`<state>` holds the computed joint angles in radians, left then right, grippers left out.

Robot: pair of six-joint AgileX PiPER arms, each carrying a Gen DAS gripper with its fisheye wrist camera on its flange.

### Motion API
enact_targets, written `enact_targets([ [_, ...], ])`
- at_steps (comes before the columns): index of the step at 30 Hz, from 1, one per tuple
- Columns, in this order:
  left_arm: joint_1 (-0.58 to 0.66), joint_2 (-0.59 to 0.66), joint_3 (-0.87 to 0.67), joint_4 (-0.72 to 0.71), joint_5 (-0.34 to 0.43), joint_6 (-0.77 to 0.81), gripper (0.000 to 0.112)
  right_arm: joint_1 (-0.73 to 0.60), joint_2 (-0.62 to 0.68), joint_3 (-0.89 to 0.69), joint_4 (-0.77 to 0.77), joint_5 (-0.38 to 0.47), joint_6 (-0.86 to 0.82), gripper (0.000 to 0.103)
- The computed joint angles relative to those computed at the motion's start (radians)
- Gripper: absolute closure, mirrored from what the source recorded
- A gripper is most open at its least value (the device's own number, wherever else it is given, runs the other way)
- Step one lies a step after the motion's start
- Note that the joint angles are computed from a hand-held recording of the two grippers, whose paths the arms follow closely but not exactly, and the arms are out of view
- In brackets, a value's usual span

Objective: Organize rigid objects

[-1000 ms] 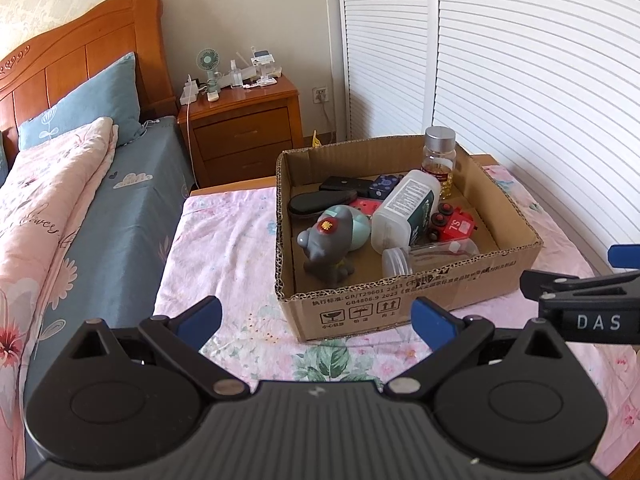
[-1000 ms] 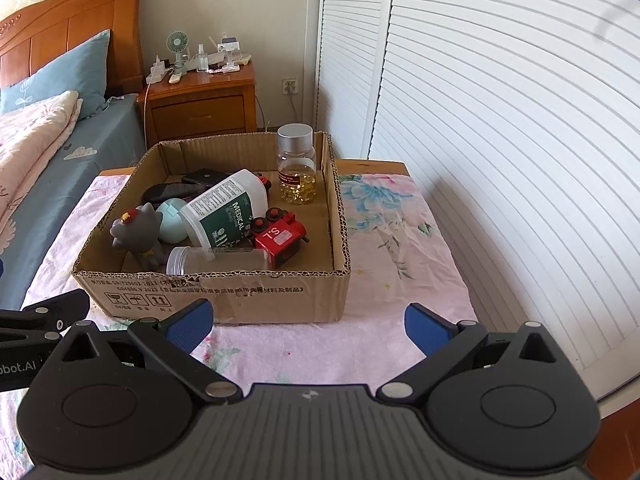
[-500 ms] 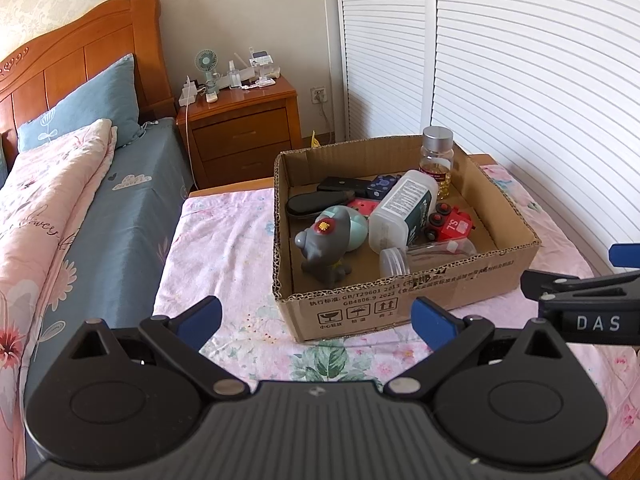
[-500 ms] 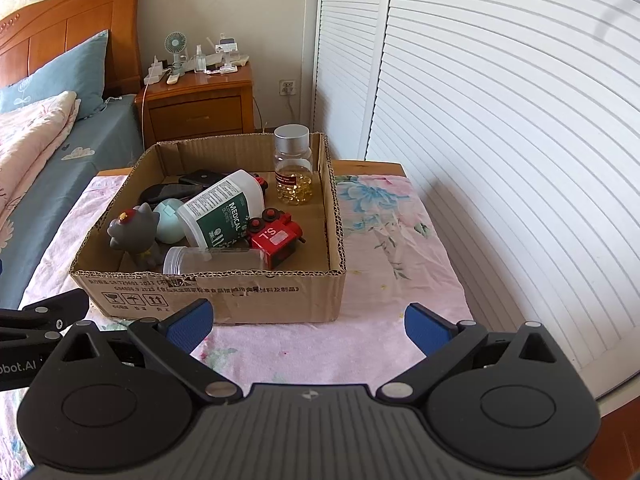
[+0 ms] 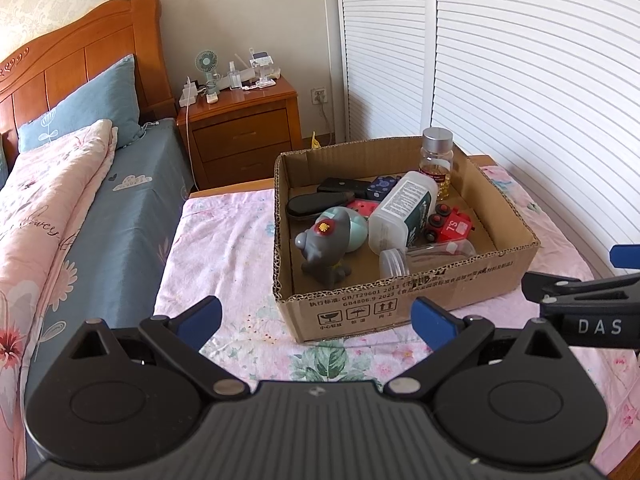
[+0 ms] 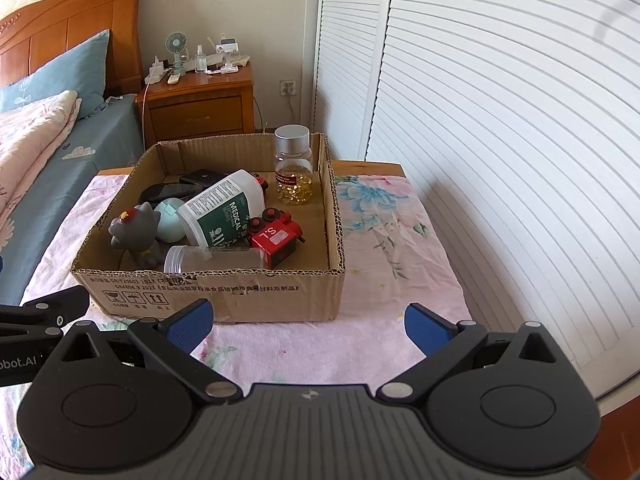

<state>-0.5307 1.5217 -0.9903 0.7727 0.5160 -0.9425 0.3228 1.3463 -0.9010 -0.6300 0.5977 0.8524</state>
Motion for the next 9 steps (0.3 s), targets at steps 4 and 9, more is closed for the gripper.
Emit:
enact_targets([
  [4, 0.0, -0.001, 0.0, -0.003, -0.001, 0.004, 0.012, -0.002, 0.0, 0.0, 0.004, -0.001, -0.005, 0.0],
  [9, -0.001, -0.003, -0.002, -0.012, -0.002, 0.015, 0.012, -0.004, -0.002, -0.001, 0.007, -0.003, -0.013, 0.0],
])
